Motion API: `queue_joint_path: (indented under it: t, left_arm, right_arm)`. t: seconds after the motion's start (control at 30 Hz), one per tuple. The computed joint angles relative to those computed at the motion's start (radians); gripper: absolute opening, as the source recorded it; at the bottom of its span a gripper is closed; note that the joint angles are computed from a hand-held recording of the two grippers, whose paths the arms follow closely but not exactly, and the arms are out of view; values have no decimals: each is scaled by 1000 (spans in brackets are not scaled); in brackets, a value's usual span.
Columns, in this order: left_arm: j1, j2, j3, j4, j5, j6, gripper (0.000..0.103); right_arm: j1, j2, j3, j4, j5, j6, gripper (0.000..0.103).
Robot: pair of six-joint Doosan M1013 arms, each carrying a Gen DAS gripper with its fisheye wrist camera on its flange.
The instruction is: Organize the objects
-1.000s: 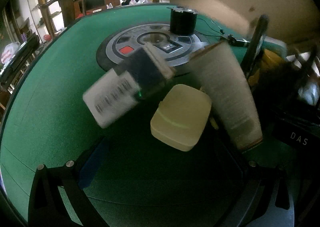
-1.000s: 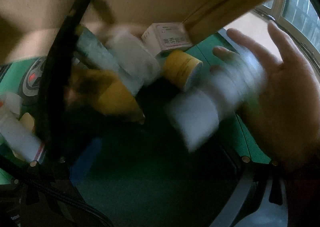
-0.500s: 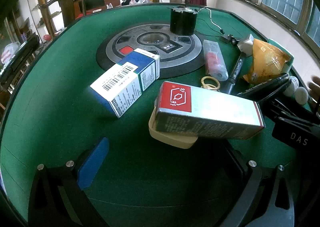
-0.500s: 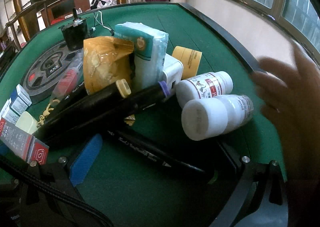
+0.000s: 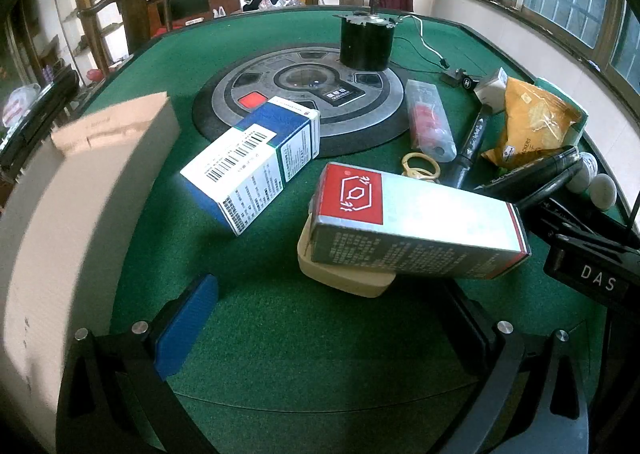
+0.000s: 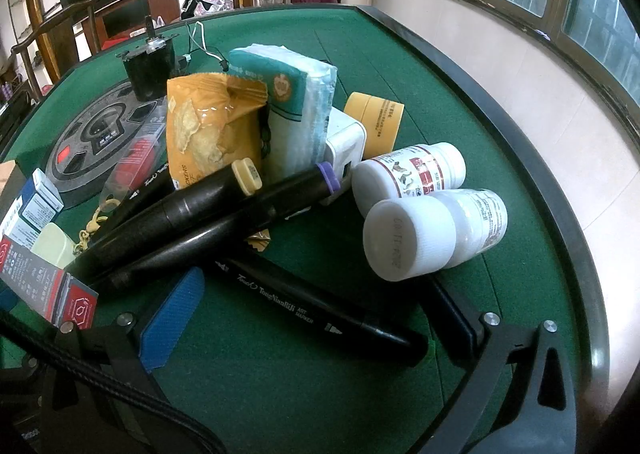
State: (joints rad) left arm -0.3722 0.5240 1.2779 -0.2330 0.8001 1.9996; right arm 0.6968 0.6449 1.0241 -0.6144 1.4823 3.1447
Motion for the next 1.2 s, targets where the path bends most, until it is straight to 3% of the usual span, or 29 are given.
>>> queue_joint_path:
  t: [0.8, 0.93, 1.2]
  left_arm:
    - [-4, 0, -2, 8, 1, -14, 102]
    - [-5, 2, -7, 12, 5, -18, 102]
    - [-4, -2, -5, 9, 6, -14, 102]
  right_arm:
    - [0, -1, 0, 1, -1, -8, 103]
    - [-13, -17, 19, 38, -39, -49, 103]
    - [-10, -5, -1, 59, -16, -55, 103]
